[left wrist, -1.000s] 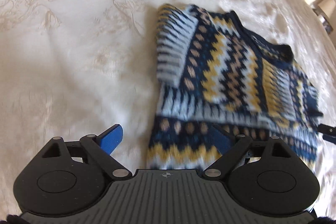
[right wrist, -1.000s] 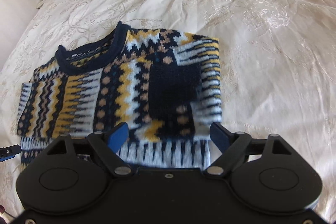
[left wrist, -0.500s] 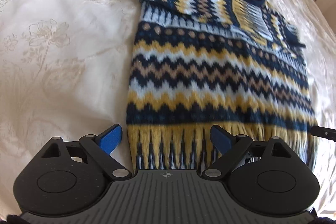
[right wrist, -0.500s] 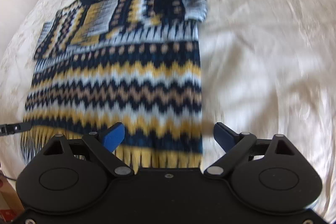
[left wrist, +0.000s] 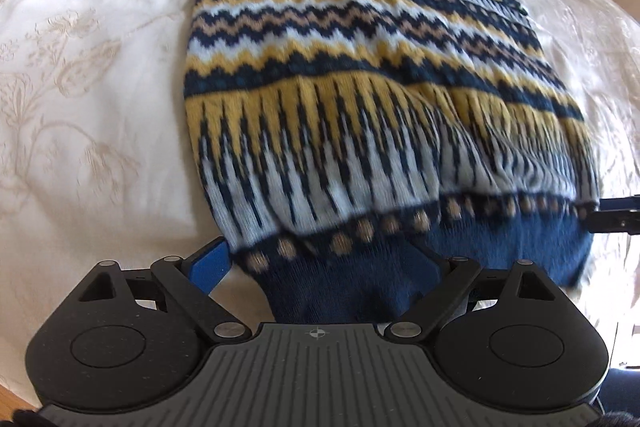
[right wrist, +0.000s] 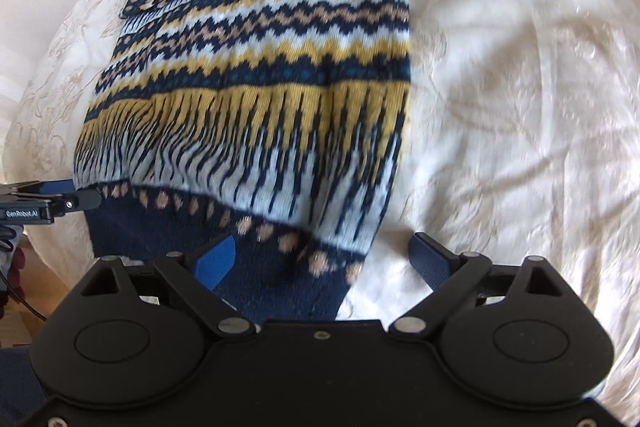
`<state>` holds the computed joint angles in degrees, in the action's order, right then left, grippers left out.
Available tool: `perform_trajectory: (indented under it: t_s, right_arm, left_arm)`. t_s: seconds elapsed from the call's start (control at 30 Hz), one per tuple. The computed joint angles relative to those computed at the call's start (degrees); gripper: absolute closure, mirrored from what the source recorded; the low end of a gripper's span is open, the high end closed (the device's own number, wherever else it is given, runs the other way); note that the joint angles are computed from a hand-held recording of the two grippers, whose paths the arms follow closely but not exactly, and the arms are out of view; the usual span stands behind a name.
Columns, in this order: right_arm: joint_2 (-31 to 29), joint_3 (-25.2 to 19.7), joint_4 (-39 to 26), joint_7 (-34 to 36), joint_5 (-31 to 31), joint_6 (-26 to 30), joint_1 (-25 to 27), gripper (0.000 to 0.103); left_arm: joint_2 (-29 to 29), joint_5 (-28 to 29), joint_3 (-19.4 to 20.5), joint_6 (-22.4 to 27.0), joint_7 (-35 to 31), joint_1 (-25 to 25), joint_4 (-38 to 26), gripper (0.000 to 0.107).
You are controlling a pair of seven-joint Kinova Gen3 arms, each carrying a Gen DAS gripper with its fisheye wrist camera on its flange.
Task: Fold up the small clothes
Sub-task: 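Move both grippers to the sweater hem and position them open, then grasp the hem with the left gripper while the right gripper grasps it too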
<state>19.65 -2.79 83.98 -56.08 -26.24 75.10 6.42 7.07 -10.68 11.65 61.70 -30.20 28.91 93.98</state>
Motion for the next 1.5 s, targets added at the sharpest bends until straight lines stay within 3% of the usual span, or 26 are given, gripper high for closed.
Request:
perform_trajectory:
  t_s: [0.33, 0.43, 0.77, 0.87, 0.93, 1.0, 1.1, 1.17, 1.23, 1.3, 1.33, 1.4, 1.5]
  right_arm:
    - [1.8, -0.5, 1.1, 0.4, 0.3, -0.8, -0.9, 0.0]
    - [2.1, -0.6, 1.2, 0.4, 0.5, -1.2, -1.0, 0.0]
    - [-1.3, -0.8, 6.7, 6.6, -0.6, -6.2, 0.4, 0.0]
    - [-1.3, -0.7, 5.4, 7.0, 1.7, -5.1, -1.2, 0.0]
    - [-0.7, -0.5, 4.2, 7.4, 0.7, -2.8, -0.5, 0.001]
    - [-0.6, -0.4, 3.7, 8.3, -0.3, -0.7, 0.6, 0.007]
    - [-0.5, 0.1, 3.7, 8.7, -0.9, 1.5, 1.3, 0.022]
    - [-0.4, 0.5, 3.8, 7.8, -1.1, 1.9, 1.4, 0.036]
    - [-0.1, 0.8, 3.5, 6.2, -1.0, 2.1, 1.2, 0.044]
    - [1.3, 0.8, 1.8, 4.2, -2.2, 4.6, 1.7, 0.078]
    - [2.0, 0.8, 0.9, 2.9, -2.8, 6.1, 1.9, 0.085]
    - [1.9, 0.2, 0.3, 2.9, -4.6, 7.1, 2.8, 0.087]
    - [1.4, -0.3, -0.8, 3.5, -8.5, 8.9, 4.3, 0.087]
  left_arm:
    - [1.5, 3.5, -0.9, -4.8, 0.0, -1.1, 3.9, 0.015]
    - [1.3, 3.9, -0.9, -6.8, -0.5, -1.3, 5.1, 0.006]
    - [4.7, -4.3, -0.4, -1.6, 6.0, 4.2, 1.4, 0.005]
    - [5.2, -3.4, -0.7, -1.0, 5.4, 4.3, 0.4, 0.008]
    - [4.0, -3.8, -1.0, -1.4, 6.7, 4.7, 1.3, 0.02]
    - [2.1, -4.1, -0.9, -2.2, 7.7, 4.8, 3.1, 0.038]
    - [0.5, -3.6, -0.1, -3.5, 8.2, 4.2, 4.6, 0.056]
    - [-0.4, -2.7, 0.2, -4.6, 7.3, 3.3, 5.4, 0.075]
    - [-0.8, -1.9, 0.5, -4.9, 6.4, 2.6, 5.6, 0.087]
    - [-1.4, -1.7, 0.7, -4.6, 6.7, 2.3, 5.2, 0.094]
    - [-2.1, -1.4, 0.7, -5.0, 6.9, 2.0, 5.4, 0.096]
    - [-3.8, -1.4, 0.8, -5.4, 8.4, 1.5, 5.8, 0.102]
    - [-7.2, -2.8, 1.5, -5.8, 11.3, 0.3, 6.0, 0.102]
